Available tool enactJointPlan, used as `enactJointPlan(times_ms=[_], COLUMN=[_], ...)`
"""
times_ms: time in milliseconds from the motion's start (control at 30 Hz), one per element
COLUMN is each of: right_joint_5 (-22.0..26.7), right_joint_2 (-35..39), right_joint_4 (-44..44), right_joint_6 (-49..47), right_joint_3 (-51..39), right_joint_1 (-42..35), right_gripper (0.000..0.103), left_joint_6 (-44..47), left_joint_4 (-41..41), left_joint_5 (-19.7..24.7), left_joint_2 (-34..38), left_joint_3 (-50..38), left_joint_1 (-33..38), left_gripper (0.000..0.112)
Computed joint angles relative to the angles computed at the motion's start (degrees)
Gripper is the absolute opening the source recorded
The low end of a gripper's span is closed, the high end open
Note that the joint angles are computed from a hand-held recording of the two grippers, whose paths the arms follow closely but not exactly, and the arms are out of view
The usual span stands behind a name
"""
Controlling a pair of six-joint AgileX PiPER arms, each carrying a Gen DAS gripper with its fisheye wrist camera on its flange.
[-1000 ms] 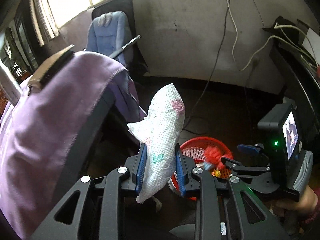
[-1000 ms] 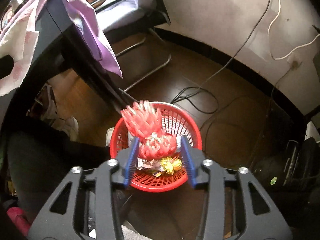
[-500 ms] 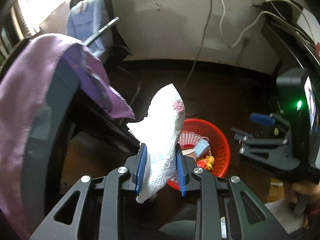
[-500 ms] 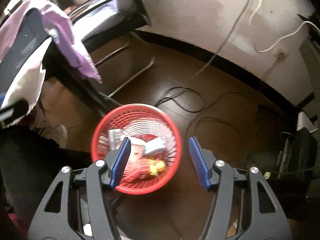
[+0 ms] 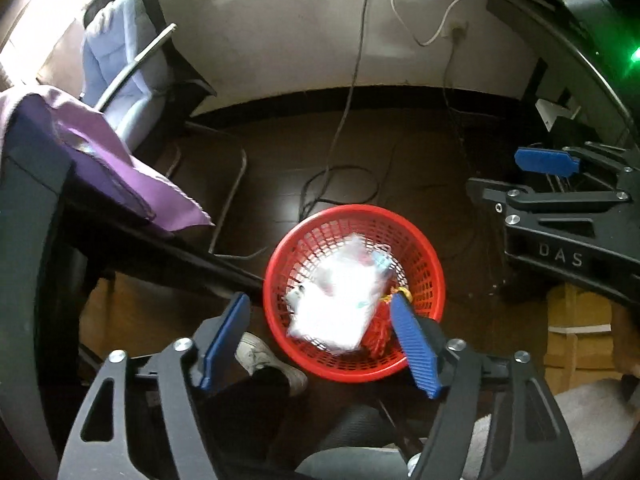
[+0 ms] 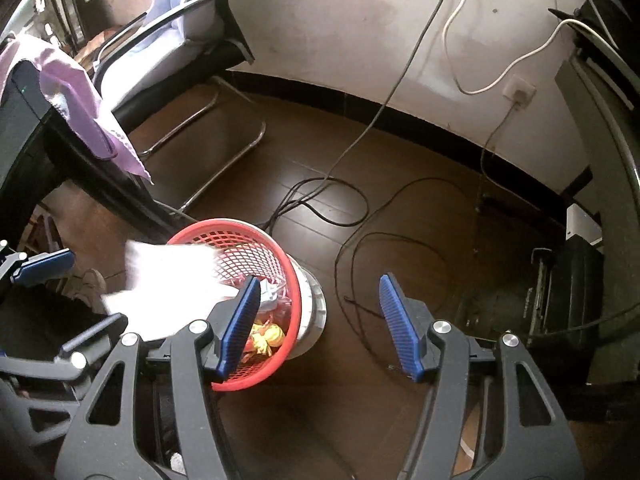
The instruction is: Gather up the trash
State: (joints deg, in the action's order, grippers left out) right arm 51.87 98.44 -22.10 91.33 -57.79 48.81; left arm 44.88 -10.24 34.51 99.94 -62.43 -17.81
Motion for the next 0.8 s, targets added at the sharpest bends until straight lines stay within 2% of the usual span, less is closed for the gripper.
enactJointPlan(times_ms=[67, 200, 367, 533, 800], right_joint_5=[-0.3, -0.4, 1.8, 5.3, 15.6], right_joint_2=[0.2, 0.2, 0.4, -0.3, -1.9], right_joint_4=[-0.1, 0.0, -0.1, -1.3, -5.1], right_joint_6=[-0.3, -0.8, -1.6, -1.8, 0.5], right_joint_3=[-0.4, -1.6, -4.8, -8.4, -16.5], right_joint_1=[0.0, 0.6, 2.0, 3.9, 9.8], right_gripper=[0.061, 0.061, 0.061, 0.065, 0.073], left_joint_6=[-0.6, -1.2, 0.3, 1.8, 6.2], left_joint_4=[0.0, -1.3, -3.9, -6.5, -11.5], left_joint_5=[-0.3, 2.1, 3.9, 5.3, 7.5], left_joint_2=[-0.7, -2.1, -5.7, -9.7, -16.7], left_joint_3=[0.1, -1.5, -1.6, -1.3, 0.4], left_joint_1=[0.4, 2.6, 5.8, 8.3, 12.9], left_gripper=[0.077, 0.078, 0.080, 0.084, 0.089])
